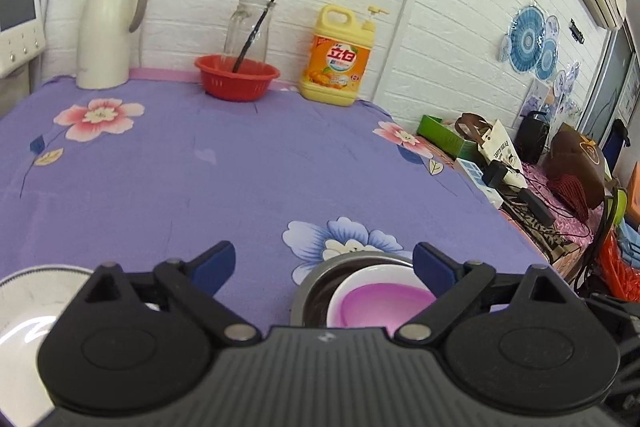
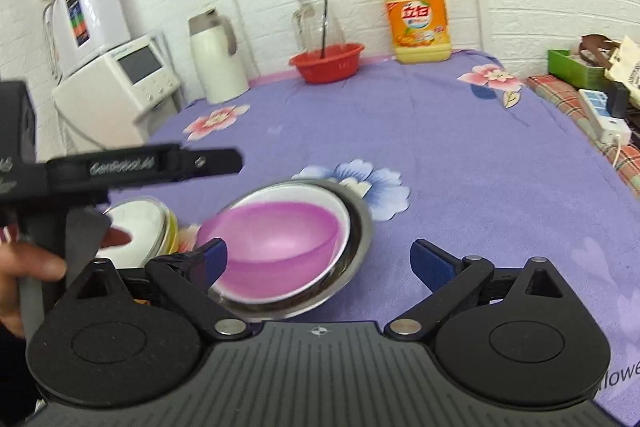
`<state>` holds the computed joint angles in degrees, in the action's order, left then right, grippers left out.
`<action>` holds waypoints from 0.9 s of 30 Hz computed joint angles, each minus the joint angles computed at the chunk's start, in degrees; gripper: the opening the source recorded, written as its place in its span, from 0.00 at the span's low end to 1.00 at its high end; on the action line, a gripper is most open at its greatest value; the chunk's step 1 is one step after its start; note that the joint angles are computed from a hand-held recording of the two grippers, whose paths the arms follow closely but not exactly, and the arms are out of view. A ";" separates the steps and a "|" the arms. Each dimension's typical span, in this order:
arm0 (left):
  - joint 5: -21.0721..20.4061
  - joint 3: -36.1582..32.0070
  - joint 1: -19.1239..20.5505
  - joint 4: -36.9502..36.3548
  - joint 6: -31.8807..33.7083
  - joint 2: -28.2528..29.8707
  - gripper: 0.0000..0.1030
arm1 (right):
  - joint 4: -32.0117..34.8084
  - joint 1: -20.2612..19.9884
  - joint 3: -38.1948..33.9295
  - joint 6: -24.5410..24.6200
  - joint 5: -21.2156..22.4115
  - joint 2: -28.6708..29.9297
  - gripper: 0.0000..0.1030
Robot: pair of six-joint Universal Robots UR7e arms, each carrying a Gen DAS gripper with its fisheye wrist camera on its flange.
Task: Organize plates and bowls
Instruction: 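Carry the pink bowl into the white bowl and open the left gripper, then grip the rims of the nested bowls with the left gripper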
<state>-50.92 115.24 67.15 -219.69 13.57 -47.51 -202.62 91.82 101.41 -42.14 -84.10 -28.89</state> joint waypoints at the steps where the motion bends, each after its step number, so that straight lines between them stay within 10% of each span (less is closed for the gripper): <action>1: -0.03 0.07 0.14 0.95 -0.67 -0.17 0.91 | -0.45 0.30 -0.95 0.28 -0.85 0.70 1.00; 27: 1.74 -6.67 2.80 22.98 -4.09 -0.31 0.95 | 9.66 1.69 -11.26 -0.76 -10.49 6.13 1.00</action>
